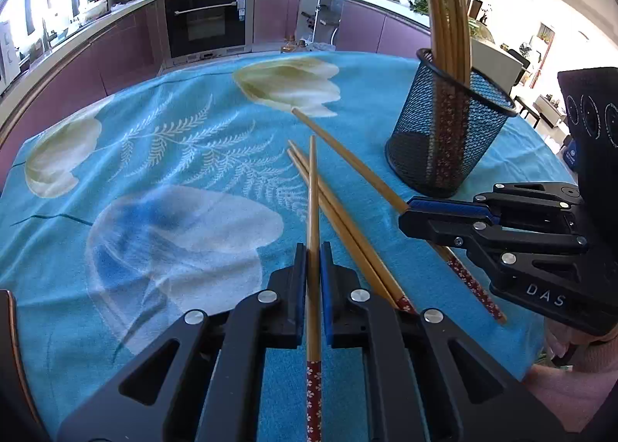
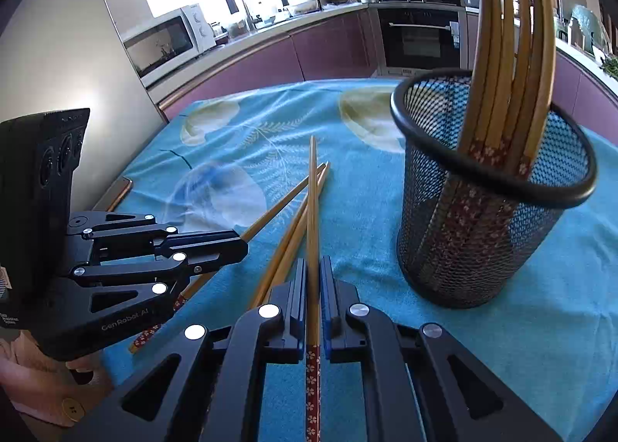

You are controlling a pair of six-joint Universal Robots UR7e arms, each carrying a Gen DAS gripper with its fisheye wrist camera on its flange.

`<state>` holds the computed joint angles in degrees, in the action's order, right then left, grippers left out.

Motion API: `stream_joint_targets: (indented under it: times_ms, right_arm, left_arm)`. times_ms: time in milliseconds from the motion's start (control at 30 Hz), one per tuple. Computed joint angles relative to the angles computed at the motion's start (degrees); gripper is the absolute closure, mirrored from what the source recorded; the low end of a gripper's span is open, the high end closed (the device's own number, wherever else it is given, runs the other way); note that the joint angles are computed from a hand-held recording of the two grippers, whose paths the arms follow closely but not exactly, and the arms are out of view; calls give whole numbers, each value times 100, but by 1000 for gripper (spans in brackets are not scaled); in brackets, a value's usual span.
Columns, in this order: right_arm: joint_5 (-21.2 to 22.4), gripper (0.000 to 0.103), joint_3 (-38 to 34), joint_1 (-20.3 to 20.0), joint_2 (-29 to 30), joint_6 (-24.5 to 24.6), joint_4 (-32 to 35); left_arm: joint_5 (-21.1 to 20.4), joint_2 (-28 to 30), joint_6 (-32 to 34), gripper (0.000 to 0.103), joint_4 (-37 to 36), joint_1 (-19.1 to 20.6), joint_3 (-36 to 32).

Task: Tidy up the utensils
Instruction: 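Lift both chopsticks upright toward the mesh cup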

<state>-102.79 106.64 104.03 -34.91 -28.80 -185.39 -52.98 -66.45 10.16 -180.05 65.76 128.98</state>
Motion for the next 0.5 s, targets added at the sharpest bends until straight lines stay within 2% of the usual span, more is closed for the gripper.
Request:
stream_joint_targets:
  times_ms: [500]
  right_arm:
    - [583,97,499,9,-492,-155,-587]
  left_arm:
    - [-806,-719,47,95,38,-193,231]
